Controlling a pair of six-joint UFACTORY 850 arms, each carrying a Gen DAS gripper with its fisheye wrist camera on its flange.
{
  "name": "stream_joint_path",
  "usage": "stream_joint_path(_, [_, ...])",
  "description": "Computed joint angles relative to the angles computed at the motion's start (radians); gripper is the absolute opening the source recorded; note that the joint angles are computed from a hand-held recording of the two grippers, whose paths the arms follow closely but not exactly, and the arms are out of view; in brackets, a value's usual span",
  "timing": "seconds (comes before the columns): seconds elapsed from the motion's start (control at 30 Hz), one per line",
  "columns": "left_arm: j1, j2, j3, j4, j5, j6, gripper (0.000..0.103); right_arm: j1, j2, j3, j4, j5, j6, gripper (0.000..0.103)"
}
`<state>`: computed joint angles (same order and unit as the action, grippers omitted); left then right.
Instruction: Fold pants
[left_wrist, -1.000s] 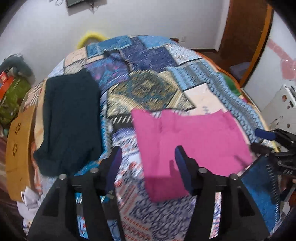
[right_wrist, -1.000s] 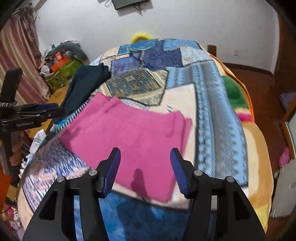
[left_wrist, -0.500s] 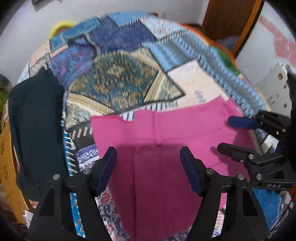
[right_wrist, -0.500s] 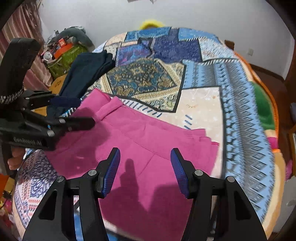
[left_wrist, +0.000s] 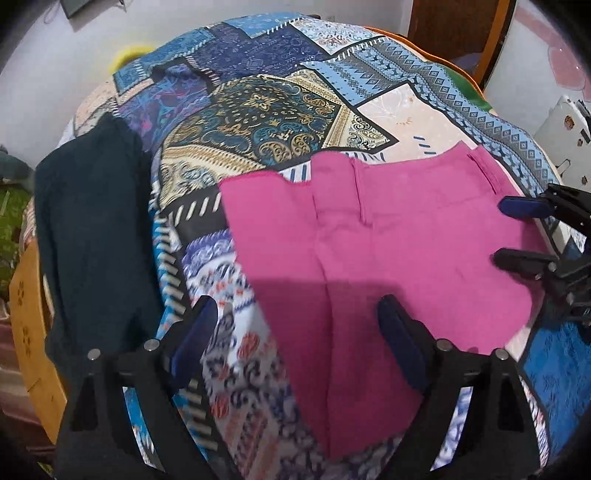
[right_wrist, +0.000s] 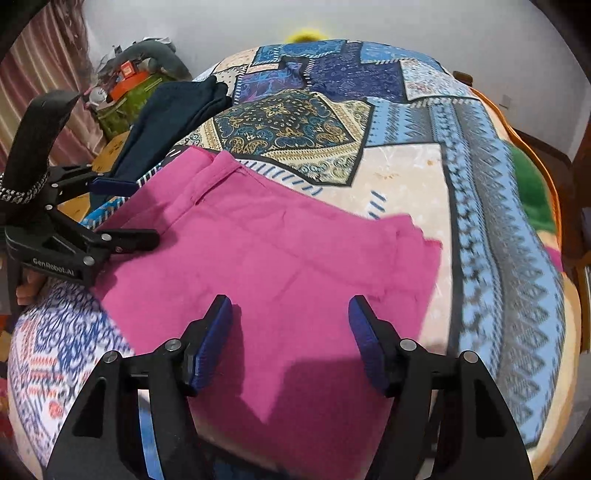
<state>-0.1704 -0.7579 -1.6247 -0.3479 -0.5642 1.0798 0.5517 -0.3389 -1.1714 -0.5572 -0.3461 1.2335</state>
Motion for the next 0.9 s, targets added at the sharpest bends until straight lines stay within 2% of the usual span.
stream_joint_path(0.13, [0.013, 0.066, 0.096, -0.011, 0.091, 0.053, 0.090, 0.025, 0.044, 0.049, -0.035, -0.017, 0.074, 0.062])
stream_joint_path(0.27, [0.034, 0.080, 0.114, -0.025, 0.092, 0.061, 0.090, 0.048, 0.078, 0.087, -0.092, -0.051, 0.171, 0.062])
stream_joint_path(0.5, [0.059, 0.084, 0.099, -0.055, 0.044, 0.044, 0.089, 0.060, 0.147, 0.178, -0.196, -0.023, 0.441, 0.062])
stream_joint_path(0.6, [0.061, 0.075, 0.074, -0.089, -0.003, 0.054, 0.089, 0.063, 0.161, 0.188, -0.259, -0.036, 0.529, 0.062])
stream_joint_path(0.7, [0.051, 0.049, 0.028, -0.083, -0.045, 0.003, 0.089, 0.045, 0.159, 0.186, -0.260, -0.026, 0.542, 0.062])
stream_joint_path(0.9, [0.019, -0.064, -0.128, -0.006, -0.175, -0.177, 0.087, 0.004, 0.120, 0.155, -0.253, 0.007, 0.518, 0.062])
